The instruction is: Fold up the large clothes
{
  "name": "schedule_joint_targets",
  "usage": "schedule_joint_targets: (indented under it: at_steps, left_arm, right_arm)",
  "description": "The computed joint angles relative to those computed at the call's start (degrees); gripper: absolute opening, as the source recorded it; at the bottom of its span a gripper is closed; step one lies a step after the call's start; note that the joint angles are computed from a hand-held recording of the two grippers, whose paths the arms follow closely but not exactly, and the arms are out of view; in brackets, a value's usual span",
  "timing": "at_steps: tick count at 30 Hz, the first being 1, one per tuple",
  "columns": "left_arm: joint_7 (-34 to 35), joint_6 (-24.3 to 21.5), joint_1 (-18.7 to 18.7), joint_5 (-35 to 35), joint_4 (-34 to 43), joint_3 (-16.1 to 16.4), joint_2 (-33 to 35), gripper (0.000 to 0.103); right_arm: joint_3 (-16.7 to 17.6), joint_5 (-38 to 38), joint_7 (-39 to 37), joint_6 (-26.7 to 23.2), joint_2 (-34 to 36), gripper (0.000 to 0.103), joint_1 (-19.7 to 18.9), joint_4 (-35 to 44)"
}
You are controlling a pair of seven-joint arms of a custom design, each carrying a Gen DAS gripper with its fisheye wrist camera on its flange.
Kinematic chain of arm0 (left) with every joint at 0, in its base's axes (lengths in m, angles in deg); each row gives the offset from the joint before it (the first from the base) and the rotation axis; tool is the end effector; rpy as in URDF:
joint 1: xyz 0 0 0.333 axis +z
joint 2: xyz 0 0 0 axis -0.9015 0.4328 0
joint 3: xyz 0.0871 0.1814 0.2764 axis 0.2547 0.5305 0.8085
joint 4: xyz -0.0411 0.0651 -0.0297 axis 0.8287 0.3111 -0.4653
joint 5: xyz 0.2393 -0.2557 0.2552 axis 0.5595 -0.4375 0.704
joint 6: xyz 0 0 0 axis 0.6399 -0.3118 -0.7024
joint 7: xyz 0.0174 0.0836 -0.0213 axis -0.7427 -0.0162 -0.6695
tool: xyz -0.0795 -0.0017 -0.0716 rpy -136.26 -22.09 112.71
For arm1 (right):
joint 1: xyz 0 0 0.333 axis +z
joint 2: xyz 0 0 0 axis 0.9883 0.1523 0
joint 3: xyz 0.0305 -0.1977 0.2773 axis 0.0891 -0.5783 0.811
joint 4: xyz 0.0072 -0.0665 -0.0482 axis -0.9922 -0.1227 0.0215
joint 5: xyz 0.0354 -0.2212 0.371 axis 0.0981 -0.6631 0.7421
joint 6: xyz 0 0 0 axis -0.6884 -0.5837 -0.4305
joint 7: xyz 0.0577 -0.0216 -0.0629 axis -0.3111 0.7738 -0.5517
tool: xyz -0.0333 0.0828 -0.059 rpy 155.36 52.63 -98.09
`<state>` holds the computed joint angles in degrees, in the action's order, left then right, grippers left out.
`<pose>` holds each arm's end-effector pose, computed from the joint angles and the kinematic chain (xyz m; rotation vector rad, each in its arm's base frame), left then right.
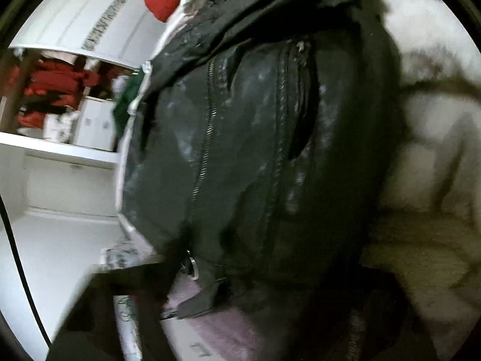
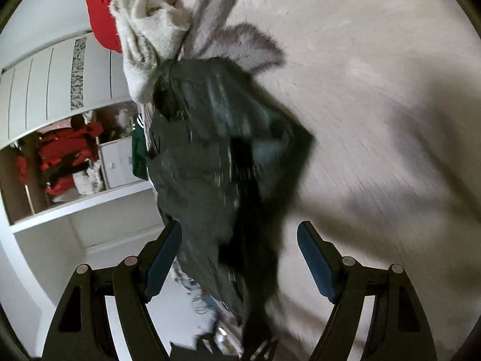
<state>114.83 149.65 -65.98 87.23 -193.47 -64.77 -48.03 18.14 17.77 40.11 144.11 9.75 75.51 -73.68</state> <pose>0.5085 -0.0969 0.4483 -1.4965 1.9322 0.4061 0.7891 0.1217 0.2646 -1.1140 2.0008 0.9648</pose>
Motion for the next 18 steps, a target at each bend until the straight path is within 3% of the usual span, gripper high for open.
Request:
schedule_joint_targets:
  at_steps: [2, 10, 12, 13, 14, 16, 18]
  left_arm:
    - [1.40, 1.45, -0.05, -1.70, -0.08, 0.58, -0.63, 0.012]
    - [5.40, 3.62, 1.57, -7.38, 1.60, 1.91, -1.33, 0.010]
    - [7.11, 4.54, 1.84, -8.58, 1.22, 1.98, -2.13, 0.009]
    - [7.54, 4.85, 2.06, -8.82, 0.91, 1.89, -2.61, 0.009]
    - [8.90, 5.54, 2.25, -9.83, 0.72, 2.25, -3.24, 0.009]
    - [11.19, 6.22, 2.77, -11.88, 0.76, 2.61, -4.24, 0.009]
    - [15.08, 7.02, 3.43, -15.13, 1.55, 3.75, -5.24, 0.009]
  right_arm:
    - [0.49, 0.04, 1.16, -0.86, 4.40, 0.081, 0.55, 5.12]
    - [2.55, -2.27, 8.46, 0.55, 11.66, 0.082, 3.34, 13.51]
    - [3.26, -1.65, 10.11, 3.52, 11.56, 0.079, 3.80, 12.86]
    - [3.14, -1.96, 11.18, 5.14, 11.00, 0.061, 4.34, 12.26]
    - [2.36, -3.54, 13.12, 5.57, 10.38, 0.036, 5.12, 12.08]
    - [1.79, -5.45, 14.63, 7.85, 7.61, 0.026, 5.92, 9.95]
    - [0.05, -9.97, 18.48, 6.80, 6.20, 0.023, 7.49, 12.09]
